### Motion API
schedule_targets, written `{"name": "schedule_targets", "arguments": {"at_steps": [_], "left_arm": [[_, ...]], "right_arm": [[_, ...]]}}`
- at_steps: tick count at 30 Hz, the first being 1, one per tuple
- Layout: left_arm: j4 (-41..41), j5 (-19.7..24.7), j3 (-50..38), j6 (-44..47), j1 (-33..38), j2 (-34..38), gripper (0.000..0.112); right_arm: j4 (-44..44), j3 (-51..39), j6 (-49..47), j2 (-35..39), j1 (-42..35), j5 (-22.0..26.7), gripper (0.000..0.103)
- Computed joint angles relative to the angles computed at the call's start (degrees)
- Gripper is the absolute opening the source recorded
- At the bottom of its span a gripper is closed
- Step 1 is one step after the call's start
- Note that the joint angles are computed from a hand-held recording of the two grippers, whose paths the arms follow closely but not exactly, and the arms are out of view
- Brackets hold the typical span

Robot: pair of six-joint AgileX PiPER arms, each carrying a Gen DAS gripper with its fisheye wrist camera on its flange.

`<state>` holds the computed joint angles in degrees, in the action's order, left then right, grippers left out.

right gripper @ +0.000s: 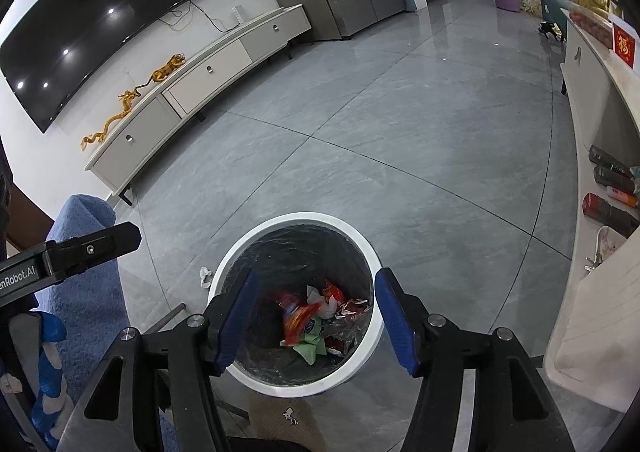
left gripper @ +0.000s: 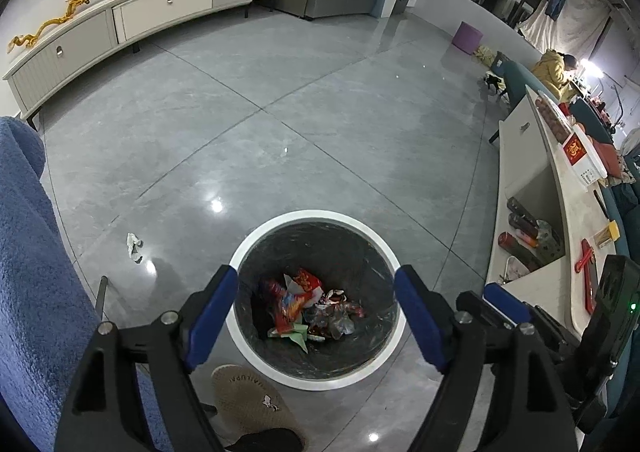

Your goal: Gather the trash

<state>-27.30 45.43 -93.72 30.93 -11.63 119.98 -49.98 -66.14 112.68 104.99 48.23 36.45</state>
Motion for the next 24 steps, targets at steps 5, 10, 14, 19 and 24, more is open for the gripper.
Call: {"name": "schedule_targets", "arguments": {"at_steps": [5,10,14,19,24], "left_arm": [[-1.09,-5.09,5.05,2.37,0.91,-4.03,0.08],[-5.48,-7.66,11.84,8.56,4.46,-10.46,0.08],[-9.24,-10.55,19.1,14.92,8.45,-17.32,0.08],[-12.79,-12.84,26.53,21.32,14.54,-24.6,0.08],[-17.34,-13.3,32.83,28.8,22.63,-30.91,0.08]], "right_arm": [[0.53,-1.87,-1.63,0.4,0.93,1.6,0.059],[1.29,-6.59,-4.91,2.03,2.86,4.54,0.062],[2.27,-12.75,-9.54,4.25,5.21,7.78,0.063],[2.96,-22.05,-15.45,7.94,8.65,12.01,0.066],[3.7,-33.73,-21.8,13.24,12.3,16.42,0.068]]}}
